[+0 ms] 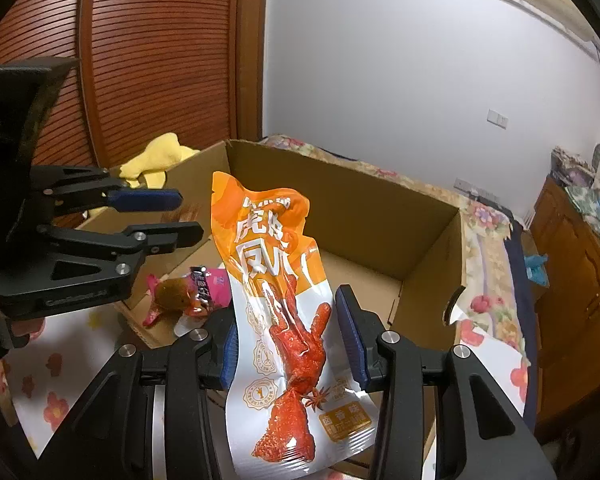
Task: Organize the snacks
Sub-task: 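Open both tools to drop the candy and orange packet into the box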
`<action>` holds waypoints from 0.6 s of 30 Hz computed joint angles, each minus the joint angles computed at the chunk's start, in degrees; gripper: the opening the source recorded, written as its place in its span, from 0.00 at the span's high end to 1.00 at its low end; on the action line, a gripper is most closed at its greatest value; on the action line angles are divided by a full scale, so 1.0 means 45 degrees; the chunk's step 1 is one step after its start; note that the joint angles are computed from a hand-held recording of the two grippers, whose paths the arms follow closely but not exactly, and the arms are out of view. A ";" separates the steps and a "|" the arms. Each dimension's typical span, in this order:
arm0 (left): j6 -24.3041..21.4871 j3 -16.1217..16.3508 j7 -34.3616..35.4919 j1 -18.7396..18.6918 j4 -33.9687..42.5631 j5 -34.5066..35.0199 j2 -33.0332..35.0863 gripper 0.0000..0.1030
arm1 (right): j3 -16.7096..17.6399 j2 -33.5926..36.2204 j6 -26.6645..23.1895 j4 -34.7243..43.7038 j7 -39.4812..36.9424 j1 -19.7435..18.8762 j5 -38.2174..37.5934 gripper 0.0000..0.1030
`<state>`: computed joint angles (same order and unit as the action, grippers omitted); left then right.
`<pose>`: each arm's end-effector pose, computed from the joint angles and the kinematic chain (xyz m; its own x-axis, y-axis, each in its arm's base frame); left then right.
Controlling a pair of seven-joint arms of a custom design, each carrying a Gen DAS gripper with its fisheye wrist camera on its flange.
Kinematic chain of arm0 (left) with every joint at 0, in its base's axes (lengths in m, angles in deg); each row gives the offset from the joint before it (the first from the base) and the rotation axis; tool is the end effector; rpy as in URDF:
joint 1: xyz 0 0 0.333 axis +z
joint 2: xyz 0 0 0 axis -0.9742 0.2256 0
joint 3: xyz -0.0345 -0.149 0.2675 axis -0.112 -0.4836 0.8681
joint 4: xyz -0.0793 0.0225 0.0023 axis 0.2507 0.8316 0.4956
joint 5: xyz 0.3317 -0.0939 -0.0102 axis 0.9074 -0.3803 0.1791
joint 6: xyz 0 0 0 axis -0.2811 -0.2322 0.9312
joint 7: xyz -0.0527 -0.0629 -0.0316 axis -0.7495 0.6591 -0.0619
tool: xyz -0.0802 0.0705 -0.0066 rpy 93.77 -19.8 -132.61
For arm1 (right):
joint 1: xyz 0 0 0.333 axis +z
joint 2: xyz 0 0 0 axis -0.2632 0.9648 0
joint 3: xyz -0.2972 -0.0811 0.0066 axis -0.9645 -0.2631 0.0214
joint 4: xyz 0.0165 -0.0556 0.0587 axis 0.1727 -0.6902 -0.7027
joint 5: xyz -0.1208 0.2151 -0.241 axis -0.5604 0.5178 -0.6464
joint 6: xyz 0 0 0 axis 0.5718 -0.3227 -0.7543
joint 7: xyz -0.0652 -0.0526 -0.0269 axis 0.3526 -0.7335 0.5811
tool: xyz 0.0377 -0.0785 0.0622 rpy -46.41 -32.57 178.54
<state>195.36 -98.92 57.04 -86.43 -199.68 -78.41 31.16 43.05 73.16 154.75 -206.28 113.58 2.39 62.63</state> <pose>0.5119 -0.2022 0.5166 -0.4480 -0.8878 -0.1052 -0.5294 0.3582 -0.7690 0.4468 0.0883 0.5217 0.4210 -0.9044 0.0699 -0.5621 -0.3206 -0.7624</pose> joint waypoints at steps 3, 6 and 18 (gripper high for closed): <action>-0.0007 0.0051 -0.0330 0.0009 0.0058 0.0331 0.0023 0.61 | 0.0009 0.0126 -0.0084 0.0094 0.0134 -0.0090 -0.0067 0.58; 0.0079 -0.0007 0.0008 0.0047 -0.0021 -0.0073 -0.0037 0.60 | 0.0047 0.0238 -0.0127 0.0199 0.0227 -0.0155 -0.0101 0.58; 0.0420 0.0162 0.0780 -0.0150 -0.0514 -0.0971 -0.0420 0.59 | 0.0007 0.0784 -0.0176 0.0540 0.0513 -0.0259 0.0027 0.49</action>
